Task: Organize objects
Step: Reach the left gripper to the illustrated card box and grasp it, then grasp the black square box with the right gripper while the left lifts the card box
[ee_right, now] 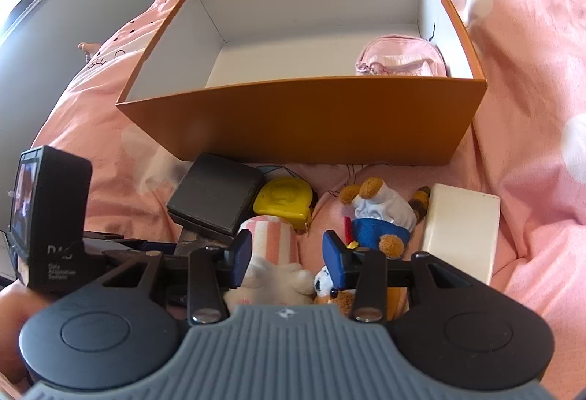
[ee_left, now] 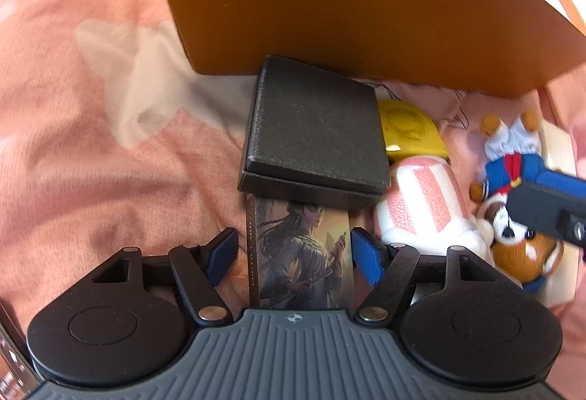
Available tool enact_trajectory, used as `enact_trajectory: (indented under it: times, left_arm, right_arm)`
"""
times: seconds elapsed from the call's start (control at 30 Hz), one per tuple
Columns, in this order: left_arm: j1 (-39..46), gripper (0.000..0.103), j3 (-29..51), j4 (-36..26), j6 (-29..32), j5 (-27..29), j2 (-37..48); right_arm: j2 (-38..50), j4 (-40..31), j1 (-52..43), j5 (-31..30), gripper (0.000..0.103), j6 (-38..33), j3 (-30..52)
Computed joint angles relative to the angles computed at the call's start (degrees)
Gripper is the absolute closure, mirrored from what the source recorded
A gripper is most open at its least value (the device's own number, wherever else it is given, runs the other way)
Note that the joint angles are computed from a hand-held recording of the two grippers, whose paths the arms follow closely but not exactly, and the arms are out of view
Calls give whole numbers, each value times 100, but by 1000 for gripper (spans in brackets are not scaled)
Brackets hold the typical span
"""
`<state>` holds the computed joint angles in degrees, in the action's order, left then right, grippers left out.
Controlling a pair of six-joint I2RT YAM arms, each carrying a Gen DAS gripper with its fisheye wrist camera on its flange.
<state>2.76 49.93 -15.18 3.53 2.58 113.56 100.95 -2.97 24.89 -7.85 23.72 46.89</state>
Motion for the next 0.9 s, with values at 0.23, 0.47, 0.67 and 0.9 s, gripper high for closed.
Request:
enact_trajectory:
  times: [0.23,0.47,0.67,0.9]
  left_arm:
    - [25,17,190,-68,136,38,372]
    - [21,18,105,60,88,51,425]
    - [-48,33,-324,117,146,-15,-72]
    - [308,33,-833,-46,519,293,-1043]
  right_arm:
    - [148,39,-102,-158,58,65,38]
    - [190,62,-124,-214,58,117,46]
    - [126,67,-72,-162,58,-93,70]
    - [413,119,34,-370,59,-1128,436]
